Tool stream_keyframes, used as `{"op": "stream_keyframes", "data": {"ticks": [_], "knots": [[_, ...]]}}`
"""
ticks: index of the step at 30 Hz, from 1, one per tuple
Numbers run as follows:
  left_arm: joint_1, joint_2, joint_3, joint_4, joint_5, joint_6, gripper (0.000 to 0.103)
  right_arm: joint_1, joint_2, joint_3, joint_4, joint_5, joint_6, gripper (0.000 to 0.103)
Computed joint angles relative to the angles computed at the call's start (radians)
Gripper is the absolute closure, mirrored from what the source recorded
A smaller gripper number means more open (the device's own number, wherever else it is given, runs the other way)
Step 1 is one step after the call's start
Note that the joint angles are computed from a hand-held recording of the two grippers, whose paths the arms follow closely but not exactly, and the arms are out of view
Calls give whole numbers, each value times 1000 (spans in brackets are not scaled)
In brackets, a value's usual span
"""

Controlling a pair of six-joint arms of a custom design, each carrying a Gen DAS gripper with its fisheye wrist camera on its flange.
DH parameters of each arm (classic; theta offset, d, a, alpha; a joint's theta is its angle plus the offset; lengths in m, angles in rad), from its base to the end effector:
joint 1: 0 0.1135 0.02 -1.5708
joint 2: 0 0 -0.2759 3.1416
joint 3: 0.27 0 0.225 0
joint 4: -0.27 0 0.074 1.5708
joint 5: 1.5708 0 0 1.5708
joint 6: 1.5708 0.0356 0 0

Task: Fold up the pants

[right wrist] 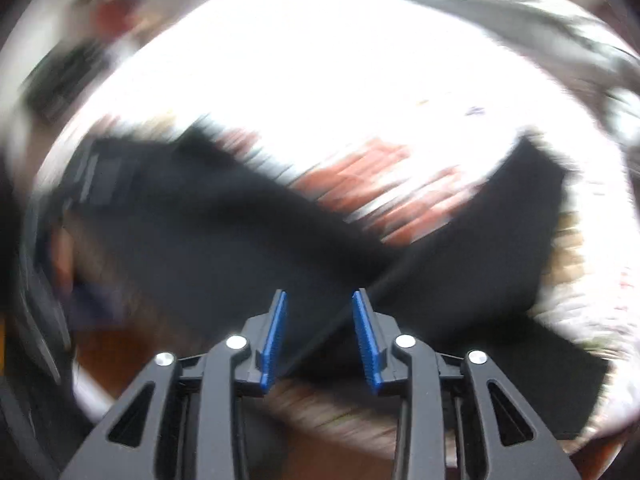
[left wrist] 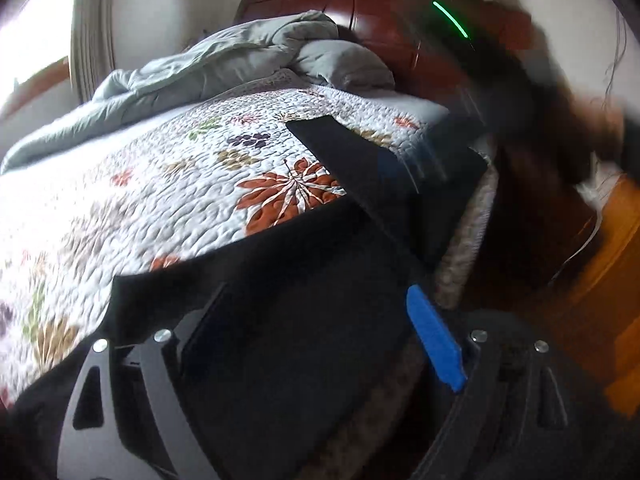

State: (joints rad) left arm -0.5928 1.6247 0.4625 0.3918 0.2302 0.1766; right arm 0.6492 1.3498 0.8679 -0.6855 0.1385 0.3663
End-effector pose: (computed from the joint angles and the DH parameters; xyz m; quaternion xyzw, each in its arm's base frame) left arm 0.2062 -0.1487 0.1382 0.3848 0.8312 -0.1835 0.3568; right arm 0.1801 0.1305 0.2349 -0.1241 0.9696 0.0379 0.2076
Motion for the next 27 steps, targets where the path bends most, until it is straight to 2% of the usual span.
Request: {"op": "stream_keyframes", "data": {"ticks": [2,4,5,8,12,15,19,20,21,23,24,27], "knots": [[-82,105,57,39,-84,-36,16,-177,117,175,-67,129,-41,51],[-144,205,121,39,-180,-71,16,-360,293,364,-66,116,-88,52],[-147,227,144,3,-195,-77,17,-423,416,485,-86,106,-87,52],[-154,299,194,-58,-203,-102,19,-502,695,795,-213,64,-36,52],[-122,346,162,21,-156,-157,16,-551,942,1104,-370,103,-18,52],[-117,366,173,30,-148,-154,16,-544,1032,1166,-396,124,35,52],[-110,376,169,55,-134,-144,15,-556,1067,1175,-391,136,35,53],[-110,378,164,63,-133,-145,15,-560,1064,1165,-385,137,34,60],[-109,375,159,63,-131,-146,15,-563,1053,1152,-380,136,35,73],[-105,374,166,53,-125,-145,14,-577,1025,1122,-359,127,20,92],[-104,374,166,53,-124,-145,14,-584,1005,1104,-348,131,4,96],[-101,376,160,66,-122,-148,13,-601,905,1043,-325,94,-38,97]]}}
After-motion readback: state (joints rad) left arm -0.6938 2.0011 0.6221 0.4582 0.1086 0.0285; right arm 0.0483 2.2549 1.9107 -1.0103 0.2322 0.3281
